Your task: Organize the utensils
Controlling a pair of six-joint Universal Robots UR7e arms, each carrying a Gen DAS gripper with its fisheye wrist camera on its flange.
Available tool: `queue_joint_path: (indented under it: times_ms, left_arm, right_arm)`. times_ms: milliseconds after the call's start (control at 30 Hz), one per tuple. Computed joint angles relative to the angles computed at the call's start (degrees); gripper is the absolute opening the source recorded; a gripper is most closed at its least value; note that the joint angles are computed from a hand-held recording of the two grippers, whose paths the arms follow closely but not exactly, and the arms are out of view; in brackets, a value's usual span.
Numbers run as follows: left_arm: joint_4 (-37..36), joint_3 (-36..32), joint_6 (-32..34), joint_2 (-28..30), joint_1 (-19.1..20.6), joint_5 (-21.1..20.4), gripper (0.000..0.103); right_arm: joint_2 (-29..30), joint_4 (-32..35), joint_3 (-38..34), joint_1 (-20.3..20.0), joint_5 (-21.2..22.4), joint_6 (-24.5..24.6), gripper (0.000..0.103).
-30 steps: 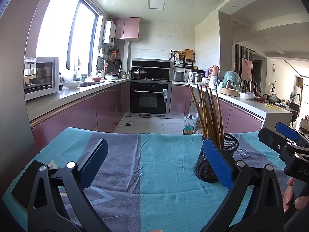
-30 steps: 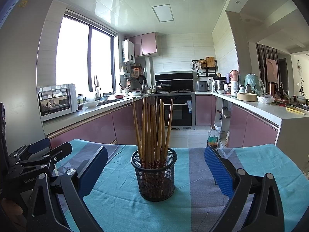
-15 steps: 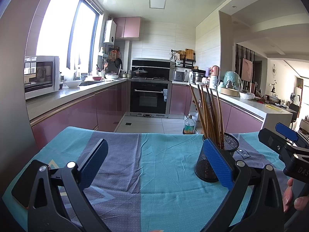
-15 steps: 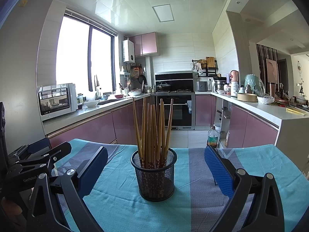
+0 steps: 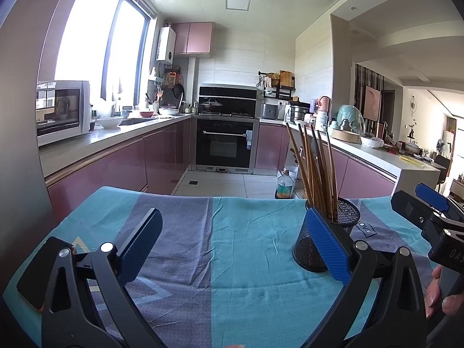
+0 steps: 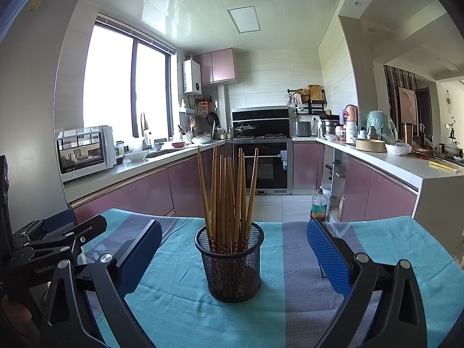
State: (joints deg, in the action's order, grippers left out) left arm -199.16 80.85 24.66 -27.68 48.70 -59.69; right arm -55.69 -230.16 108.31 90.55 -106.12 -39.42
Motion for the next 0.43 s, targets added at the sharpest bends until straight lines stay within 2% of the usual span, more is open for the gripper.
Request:
queue_joint_path:
  times_ms: [200,267,333,433]
  left_arm:
    - [1.8,-0.4,-0.3,0.1,0.1,0.3,0.097]
    - [6.7,-0.9,-2.4,-0.5,0.6,-0.8,0.097]
    - [11.8,-2.7,-4.5,-0.1,0.9,0.9,0.097]
    - [21.1,-6.6,-7.2,1.3,1.6,3.7,0.097]
  right_arm:
    - [-0.1,0.5,-0.1,-0.1,0.0,-0.2,0.097]
    - [-0.4,1.5,-0.2,-0.4,-0.5,0.1,0.097]
    - [-1.1,3.8,-0.4,-0.9,-2.5,1.3,0.097]
    - [-1.6,9.3,-2.6,-1.9,-10.2,3.0,0.097]
